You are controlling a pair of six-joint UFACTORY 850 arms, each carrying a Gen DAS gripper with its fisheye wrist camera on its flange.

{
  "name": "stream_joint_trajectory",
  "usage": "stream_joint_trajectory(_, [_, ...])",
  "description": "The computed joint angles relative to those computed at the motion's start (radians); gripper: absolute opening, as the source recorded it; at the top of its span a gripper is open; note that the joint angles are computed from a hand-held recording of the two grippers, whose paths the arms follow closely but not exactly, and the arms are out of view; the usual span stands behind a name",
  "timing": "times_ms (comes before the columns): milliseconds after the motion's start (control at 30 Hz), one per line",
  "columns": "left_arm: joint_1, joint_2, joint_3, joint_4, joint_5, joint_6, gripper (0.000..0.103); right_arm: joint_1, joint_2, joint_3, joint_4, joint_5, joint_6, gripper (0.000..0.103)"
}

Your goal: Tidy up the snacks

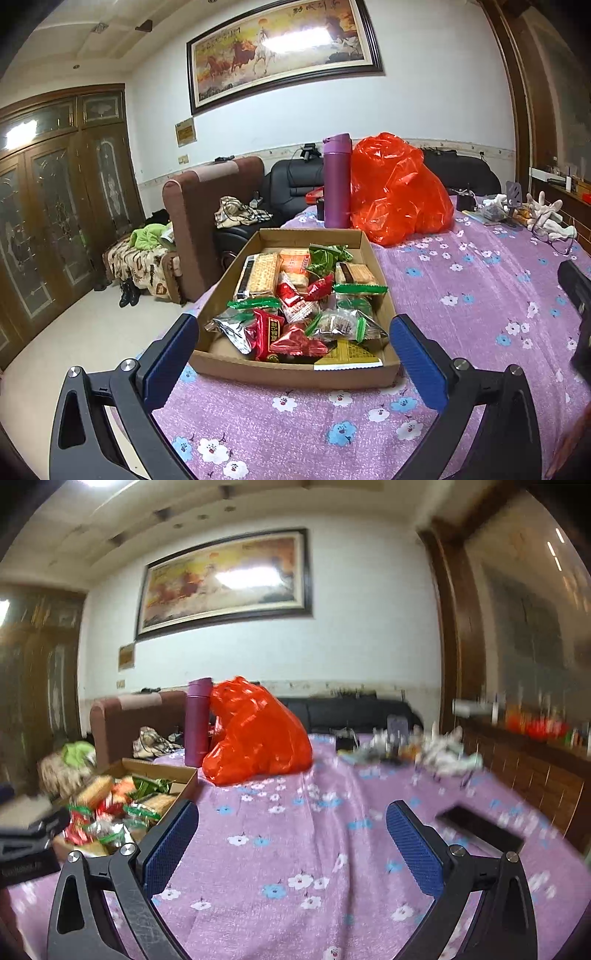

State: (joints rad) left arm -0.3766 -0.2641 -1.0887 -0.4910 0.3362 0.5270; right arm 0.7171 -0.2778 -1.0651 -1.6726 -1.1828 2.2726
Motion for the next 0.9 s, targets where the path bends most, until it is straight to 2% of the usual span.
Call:
stream_joint_trajectory(33, [0.001, 0.001, 0.000, -0.001, -0.003, 0.001, 0.103, 0.010, -0.004, 0.001, -0.018, -0.020, -0.008, 0.103])
stream_joint_trajectory(100, [0.002, 0.000, -0.001, 0.004, 0.000, -0.009, 0.103, 0.006, 0.004, 0.007, -0.026, -0.010, 0.004, 0.103])
stream_joint_trajectory(300, [0.010, -0.004, -0.009, 0.020, -0.023, -0.035, 0.103, -0.040, 0.053, 0.045, -0.007, 0.103, 0.105, 0.103])
stream_joint_trajectory(533, [0.012, -0.002, -0.007, 0.045, -0.030, -0.058, 0.103, -0.010, 0.022, 0.031, -0.053, 0.025, 0.034, 0.103])
stream_joint_trajectory(700, [0.014, -0.004, -0.010, 0.070, -0.046, -0.077, 0.103, -0.023, 0.032, 0.041, -0.055, 0.052, 0.068, 0.103])
stream_joint_trajectory(900, [0.013, -0.004, -0.007, 0.040, -0.034, -0.057, 0.103, -0.005, 0.021, 0.035, -0.062, 0.020, 0.056, 0.103])
